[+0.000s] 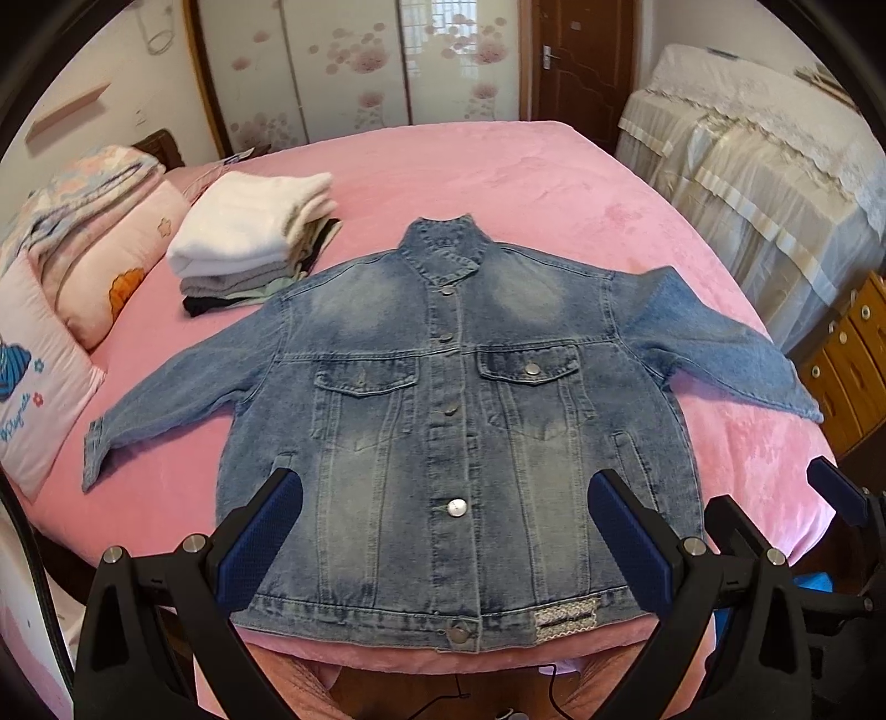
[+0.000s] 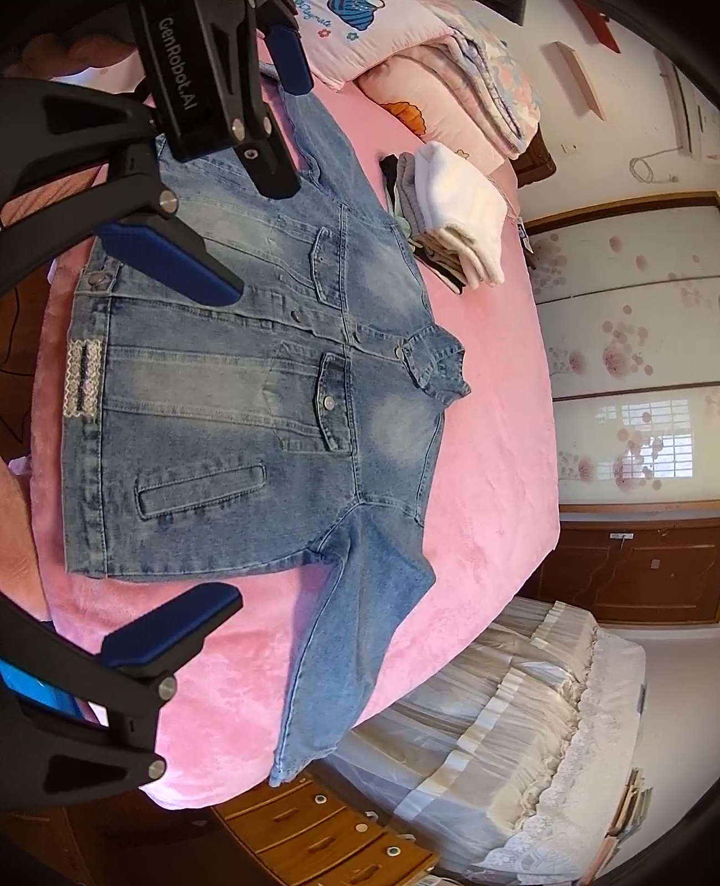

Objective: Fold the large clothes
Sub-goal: 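Reach the right tool to the jacket sleeve cuff and grasp it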

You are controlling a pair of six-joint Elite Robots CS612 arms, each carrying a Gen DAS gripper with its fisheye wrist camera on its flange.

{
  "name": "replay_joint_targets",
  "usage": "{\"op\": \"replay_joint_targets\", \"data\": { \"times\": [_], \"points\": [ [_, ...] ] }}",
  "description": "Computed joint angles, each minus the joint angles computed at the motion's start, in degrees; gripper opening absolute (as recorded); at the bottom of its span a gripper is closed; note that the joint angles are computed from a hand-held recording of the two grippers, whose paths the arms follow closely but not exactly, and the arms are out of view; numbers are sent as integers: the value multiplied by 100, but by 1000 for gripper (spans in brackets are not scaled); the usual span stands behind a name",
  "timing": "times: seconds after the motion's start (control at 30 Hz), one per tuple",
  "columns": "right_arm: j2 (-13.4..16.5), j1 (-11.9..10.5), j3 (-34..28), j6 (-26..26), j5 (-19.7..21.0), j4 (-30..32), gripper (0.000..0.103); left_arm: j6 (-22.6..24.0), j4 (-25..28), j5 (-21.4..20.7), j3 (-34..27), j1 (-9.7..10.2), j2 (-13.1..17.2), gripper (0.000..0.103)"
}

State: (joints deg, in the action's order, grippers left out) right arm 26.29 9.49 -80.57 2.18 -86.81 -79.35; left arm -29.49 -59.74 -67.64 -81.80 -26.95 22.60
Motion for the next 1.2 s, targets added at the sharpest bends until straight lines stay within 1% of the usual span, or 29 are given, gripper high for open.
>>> {"op": "replay_joint_targets", "data": {
  "times": [0.13,0.23,0.3,0.43,0.53,0.63,0.73,0.8,0.83,0.9,0.93,0.97,1.0,1.03,1.07,1.1,1.13,1.2],
  "points": [
    [53,-151,-18,292,145,33,101,205,-166,72,238,-80,-77,102],
    [109,-298,-22,411,197,15,101,453,-447,121,485,-147,-153,102],
    [146,-357,-25,463,-45,-67,101,637,-700,93,645,-176,-197,102],
    [208,-518,-41,656,-256,-233,100,1144,-1521,123,1037,-283,-274,102],
    [232,-678,-15,829,-272,-321,100,1447,-2193,186,1418,-349,-362,102],
    [228,-805,97,916,-446,-447,96,1490,-2735,149,1892,-368,-502,102],
    [192,-931,280,1065,-543,-502,92,1509,-3091,53,2414,-366,-670,102],
    [159,-1035,461,1238,-604,-532,91,1538,-3369,41,2881,-370,-809,102],
    [142,-1083,533,1334,-605,-503,91,1549,-3468,28,3005,-371,-836,102],
    [131,-1207,694,1562,-439,-528,90,1584,-3718,-114,3421,-371,-966,102],
    [111,-1252,783,1671,-392,-488,88,1613,-3873,-286,3673,-356,-1043,102],
    [100,-1329,880,1804,-227,-475,85,1586,-3999,-398,3904,-350,-1118,102],
    [100,-1410,963,1954,-36,-473,83,1555,-4117,-482,3980,-347,-1119,102],
    [72,-1456,1066,2107,67,-425,81,1523,-4390,-602,4112,-343,-1120,102],
    [53,-1512,1165,2266,197,-413,81,1494,-4606,-665,4242,-345,-1133,102],
    [68,-1592,1242,2430,439,-489,81,1474,-4823,-720,4396,-348,-1155,102],
    [81,-1632,1275,2531,553,-509,81,1478,-4978,-793,4570,-350,-1200,102],
    [83,-1723,1390,2803,762,-531,81,1517,-5088,-910,4901,-352,-1316,102]
  ]
}}
